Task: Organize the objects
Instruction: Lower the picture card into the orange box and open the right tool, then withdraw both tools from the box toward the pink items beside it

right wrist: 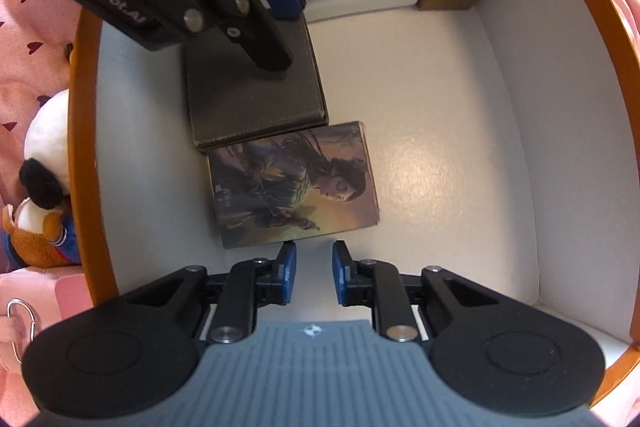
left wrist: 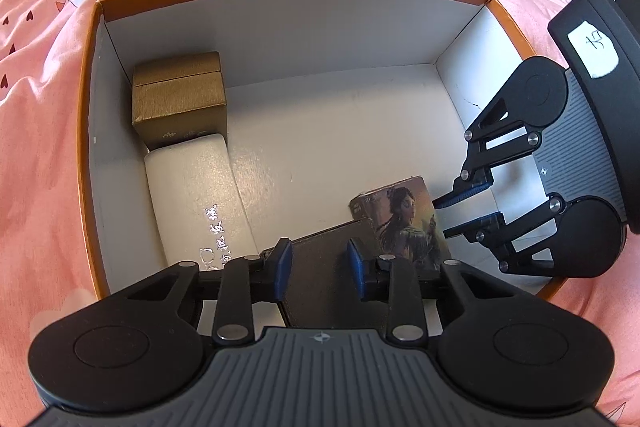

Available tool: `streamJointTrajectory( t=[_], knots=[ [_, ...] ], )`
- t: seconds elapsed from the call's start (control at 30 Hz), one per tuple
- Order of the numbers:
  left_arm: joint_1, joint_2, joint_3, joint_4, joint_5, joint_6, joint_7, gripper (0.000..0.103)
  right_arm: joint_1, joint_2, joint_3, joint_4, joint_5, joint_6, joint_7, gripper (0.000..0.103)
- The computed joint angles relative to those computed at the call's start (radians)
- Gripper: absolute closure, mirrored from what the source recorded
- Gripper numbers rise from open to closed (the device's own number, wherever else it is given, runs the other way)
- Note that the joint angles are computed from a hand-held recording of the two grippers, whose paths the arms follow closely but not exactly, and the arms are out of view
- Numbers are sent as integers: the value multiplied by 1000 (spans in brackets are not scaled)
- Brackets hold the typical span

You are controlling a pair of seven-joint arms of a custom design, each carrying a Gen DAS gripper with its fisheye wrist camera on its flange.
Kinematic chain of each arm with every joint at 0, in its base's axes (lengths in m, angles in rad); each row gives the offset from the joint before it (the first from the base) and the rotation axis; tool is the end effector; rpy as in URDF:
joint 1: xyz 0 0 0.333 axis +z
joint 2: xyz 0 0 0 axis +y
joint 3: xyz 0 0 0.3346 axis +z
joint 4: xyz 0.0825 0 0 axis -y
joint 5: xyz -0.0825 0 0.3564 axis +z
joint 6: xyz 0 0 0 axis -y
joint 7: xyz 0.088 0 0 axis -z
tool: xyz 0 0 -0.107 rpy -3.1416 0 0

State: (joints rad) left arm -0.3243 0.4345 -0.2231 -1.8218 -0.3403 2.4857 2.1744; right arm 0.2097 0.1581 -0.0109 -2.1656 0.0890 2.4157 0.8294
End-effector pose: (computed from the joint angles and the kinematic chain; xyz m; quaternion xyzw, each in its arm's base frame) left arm 0.5668 -0.3252 0.3616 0.3353 -0.9210 0.1962 0.0295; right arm 0.5372 0.1088 0.3685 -0.9389 0.3397 -0.0252 0.0489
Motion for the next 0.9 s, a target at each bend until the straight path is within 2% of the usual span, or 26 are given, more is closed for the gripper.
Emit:
streamJointTrajectory(
  t=[0.1, 0.17, 0.27, 0.43, 0.6, 0.8, 0.9],
  knots=[
    [2, 4, -1, 5, -3, -3, 3, 68, -8, 1, 5, 7, 23, -13, -51, 92],
    [1, 11, 0, 19, 0, -12, 0, 68, -12, 6, 3, 17, 35, -32, -63, 93],
    [4, 12, -5, 23, -12, -4, 7, 68, -9, 18, -14, 47, 9, -55, 9, 92],
    [0, 30, -7, 54, -23, 4, 3, 68, -22, 13, -35, 65, -18, 6, 98, 91],
    [-15, 62, -2, 99, -18, -1, -26, 69, -11, 44, -63, 86, -128, 95, 281, 91],
    [-41, 89, 18, 125, 45, -35, -71, 73, -24, 64, -42, 85, -70, 108, 201, 91],
    [-36, 88, 12, 126, 48, -43, -61, 74, -27, 62, -40, 83, -55, 103, 162, 98]
  ],
)
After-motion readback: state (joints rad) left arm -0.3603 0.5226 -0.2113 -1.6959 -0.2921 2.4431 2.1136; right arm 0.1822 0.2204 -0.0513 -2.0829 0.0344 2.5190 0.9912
